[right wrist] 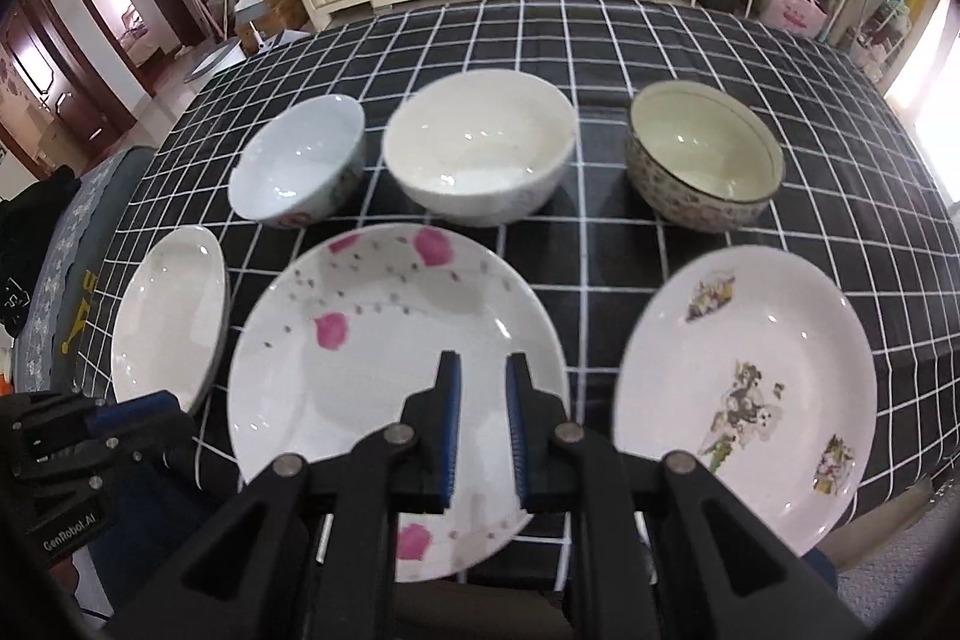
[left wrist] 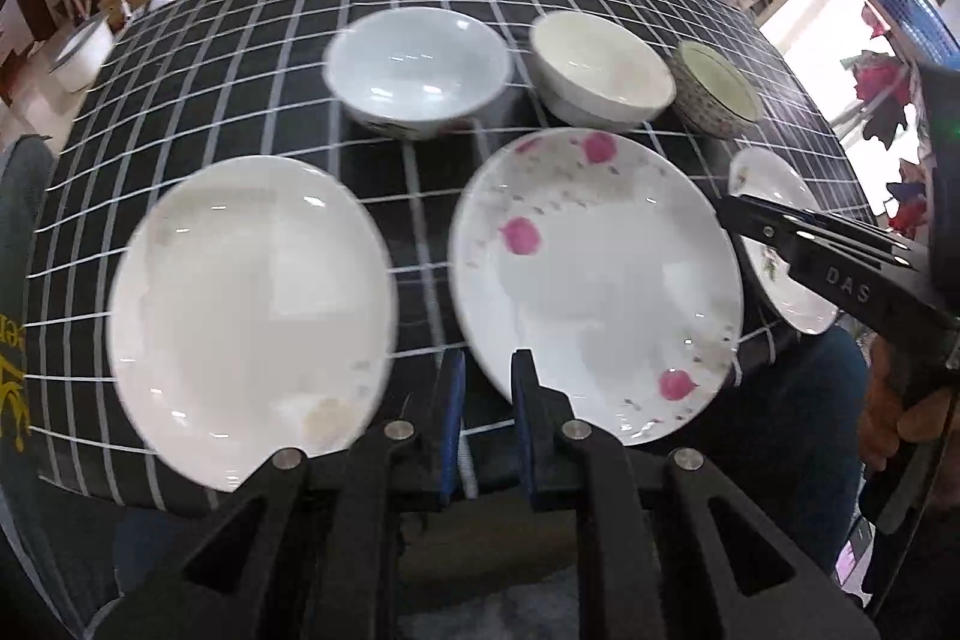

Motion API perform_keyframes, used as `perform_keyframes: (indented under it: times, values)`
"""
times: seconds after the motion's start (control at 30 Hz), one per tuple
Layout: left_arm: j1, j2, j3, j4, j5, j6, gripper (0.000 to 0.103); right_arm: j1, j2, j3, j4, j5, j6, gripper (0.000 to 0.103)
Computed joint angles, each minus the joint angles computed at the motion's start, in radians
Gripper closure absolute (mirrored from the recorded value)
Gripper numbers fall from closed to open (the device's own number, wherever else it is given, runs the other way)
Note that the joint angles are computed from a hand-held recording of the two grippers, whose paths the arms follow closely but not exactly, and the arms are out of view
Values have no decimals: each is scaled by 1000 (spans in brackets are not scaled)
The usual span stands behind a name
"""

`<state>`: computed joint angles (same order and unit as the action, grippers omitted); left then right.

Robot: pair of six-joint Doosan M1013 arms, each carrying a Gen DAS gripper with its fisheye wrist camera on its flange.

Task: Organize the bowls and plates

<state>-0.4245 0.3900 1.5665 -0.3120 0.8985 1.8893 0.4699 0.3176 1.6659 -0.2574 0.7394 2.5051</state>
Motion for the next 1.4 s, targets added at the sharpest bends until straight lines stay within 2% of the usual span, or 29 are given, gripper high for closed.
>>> perform_keyframes:
  times: [0.17,0.47,0.57,0.63,0.73,0.77,0.8,0.87,1.07,1.2,1.4]
  values:
    - [-17,12,3,4,4,-55,89,-15,-6,23,8,-12,-21,84]
    - [-31,41,-13,17,28,-106,89,-50,12,24,112,-25,-140,84]
    - [-34,47,-19,25,30,-106,88,-56,22,16,121,-28,-166,76]
    - [-33,52,-23,14,33,-103,86,-62,30,11,147,-21,-193,70]
    - [-33,53,-25,7,32,-99,79,-69,39,9,175,-17,-226,68]
    - [-35,48,-23,14,23,-99,74,-69,42,9,176,-13,-230,68]
    - [-39,40,-17,39,6,-110,66,-70,44,8,181,-11,-235,68]
    - [-44,29,-8,87,-21,-135,62,-71,46,11,190,-17,-244,68]
    - [-32,41,-18,109,-1,-185,62,-70,50,14,211,-16,-265,68]
    - [-22,53,-15,59,16,-154,63,-71,54,14,209,-18,-259,68]
    - [-36,67,-20,61,22,-149,80,-65,53,18,184,-34,-231,68]
